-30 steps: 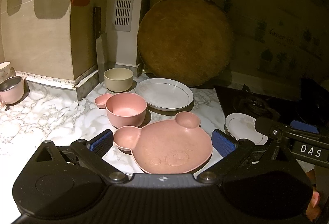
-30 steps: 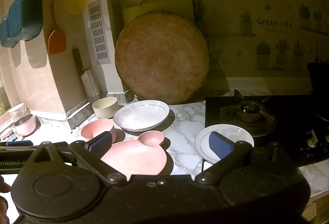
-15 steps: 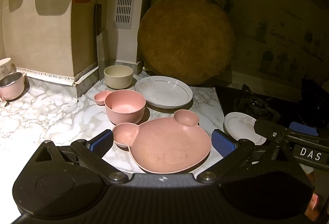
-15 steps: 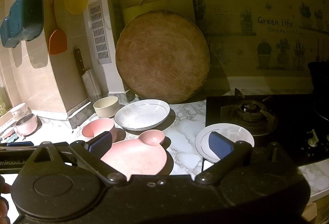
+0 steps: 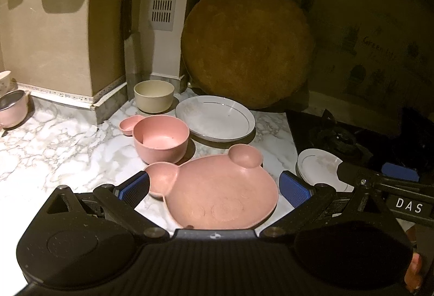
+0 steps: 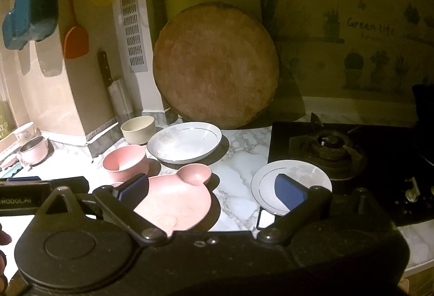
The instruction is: Organize plates and bowls
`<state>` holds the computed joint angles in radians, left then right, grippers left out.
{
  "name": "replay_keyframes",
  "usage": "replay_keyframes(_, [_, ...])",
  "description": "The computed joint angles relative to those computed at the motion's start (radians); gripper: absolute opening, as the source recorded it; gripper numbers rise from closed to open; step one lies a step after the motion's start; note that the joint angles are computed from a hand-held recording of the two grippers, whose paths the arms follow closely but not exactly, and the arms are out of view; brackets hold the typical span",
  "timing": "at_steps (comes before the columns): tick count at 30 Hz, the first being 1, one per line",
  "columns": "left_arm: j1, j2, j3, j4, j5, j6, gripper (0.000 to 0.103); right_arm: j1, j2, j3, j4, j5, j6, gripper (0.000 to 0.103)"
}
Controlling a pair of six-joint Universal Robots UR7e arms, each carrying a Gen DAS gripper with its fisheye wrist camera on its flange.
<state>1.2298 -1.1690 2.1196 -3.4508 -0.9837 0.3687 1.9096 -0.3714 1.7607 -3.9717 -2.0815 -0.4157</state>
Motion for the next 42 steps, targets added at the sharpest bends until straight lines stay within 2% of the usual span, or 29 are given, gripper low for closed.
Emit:
replay_keyframes(5, [0.04,0.058,-0.126,0.044,-0.034,0.076,0.102,-0.01,0.001,-0.074,0.116,-0.012,0.025,0.099])
replay_keyframes(11, [0.111,0.149,-0.366,0.265,-0.076,0.076,0.102,-0.012,0.049,-0.245,0.285,-0.047,0.068,0.099])
replay_keyframes(18, [0.174,0.325,-0.754,0.588,-0.083,0.091,0.102,-0.031,0.154,-0.552,0.594,-0.107,0.182,0.095])
replay_keyframes(22, [0.192,0.436,-0.972,0.763,-0.066,0.077,0.102,-0.052,0.228,-0.747,0.798,-0.125,0.279,0.09])
replay_keyframes(28, [0.205,0.576,-1.228,0.937,-0.049,0.073,0.102,-0.079,0.354,-1.038,1.05,-0.157,0.365,0.08])
replay_keyframes(34, [0.212,0.669,-1.396,1.057,-0.051,0.074,0.101,-0.103,0.471,-1.301,1.28,-0.145,0.438,0.073])
replay_keyframes(42, [0.221,0.762,-1.567,1.19,-0.028,0.047,0.1,-0.122,0.586,-1.54,1.449,-0.116,0.469,0.06])
